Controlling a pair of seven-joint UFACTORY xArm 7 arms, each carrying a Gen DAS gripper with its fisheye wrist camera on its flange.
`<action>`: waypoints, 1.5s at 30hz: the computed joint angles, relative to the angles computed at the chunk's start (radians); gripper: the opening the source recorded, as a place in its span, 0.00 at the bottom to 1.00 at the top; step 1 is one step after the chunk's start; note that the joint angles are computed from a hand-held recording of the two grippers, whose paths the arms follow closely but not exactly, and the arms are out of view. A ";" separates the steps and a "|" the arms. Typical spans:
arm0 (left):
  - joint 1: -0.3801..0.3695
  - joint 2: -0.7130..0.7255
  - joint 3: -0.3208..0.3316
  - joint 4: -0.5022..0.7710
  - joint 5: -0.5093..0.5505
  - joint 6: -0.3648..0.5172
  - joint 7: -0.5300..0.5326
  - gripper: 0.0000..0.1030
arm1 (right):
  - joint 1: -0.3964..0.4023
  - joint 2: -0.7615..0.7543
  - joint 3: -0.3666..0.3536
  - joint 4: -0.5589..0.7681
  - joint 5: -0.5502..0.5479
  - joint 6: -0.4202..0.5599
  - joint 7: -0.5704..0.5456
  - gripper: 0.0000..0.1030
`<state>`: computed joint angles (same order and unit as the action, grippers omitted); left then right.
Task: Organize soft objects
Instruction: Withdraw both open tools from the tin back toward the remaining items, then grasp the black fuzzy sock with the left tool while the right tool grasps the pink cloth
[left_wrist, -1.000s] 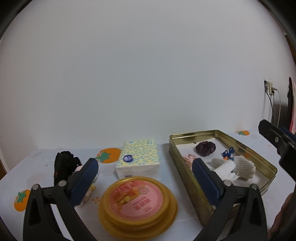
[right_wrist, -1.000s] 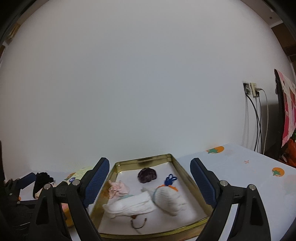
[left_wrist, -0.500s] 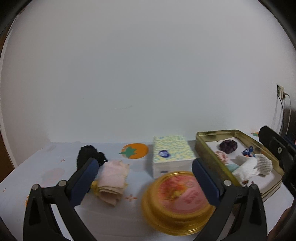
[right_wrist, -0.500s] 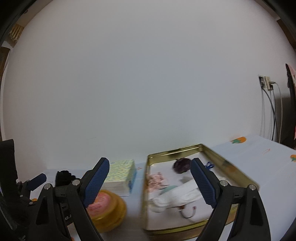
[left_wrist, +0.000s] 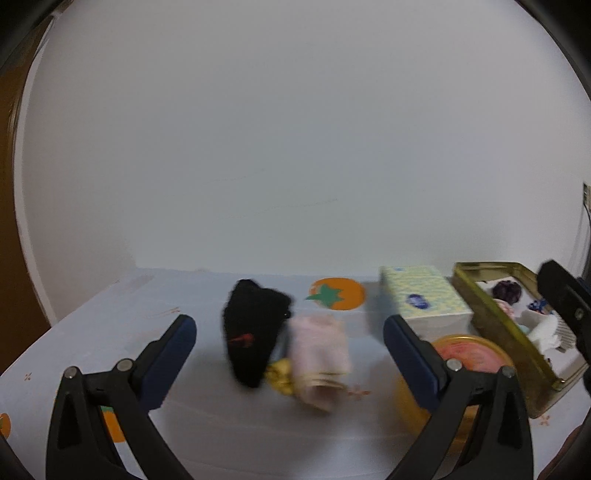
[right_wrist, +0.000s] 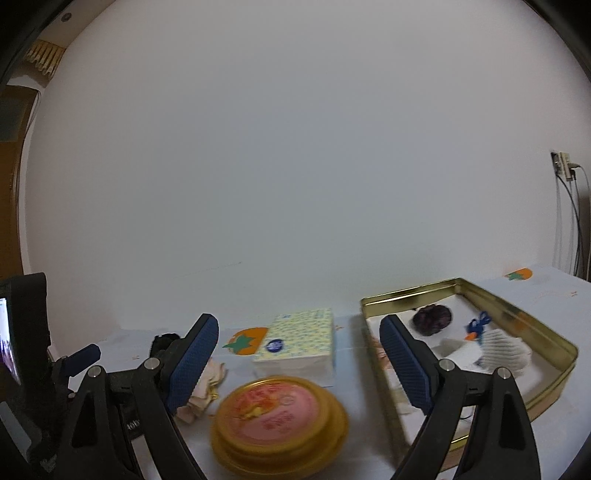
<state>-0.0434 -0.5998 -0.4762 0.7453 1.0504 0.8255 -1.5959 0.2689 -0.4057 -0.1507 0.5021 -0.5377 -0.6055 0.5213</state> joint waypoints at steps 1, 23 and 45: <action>-0.002 -0.014 0.018 -0.014 -0.007 -0.006 0.006 1.00 | 0.004 0.004 0.003 0.003 0.000 0.004 0.003 0.88; 0.146 -0.023 0.114 -0.064 -0.226 -0.223 0.267 1.00 | 0.220 0.058 -0.088 0.090 -0.106 0.151 0.081 0.88; 0.210 -0.102 0.220 -0.144 -0.543 -0.213 0.509 0.14 | 0.257 0.105 -0.209 0.204 -0.548 0.157 0.491 0.88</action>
<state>0.1668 -0.7020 -0.2565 0.6011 0.5070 0.6122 -1.0865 0.5255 -0.3010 -0.3595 0.7064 -1.0862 -0.4487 1.0119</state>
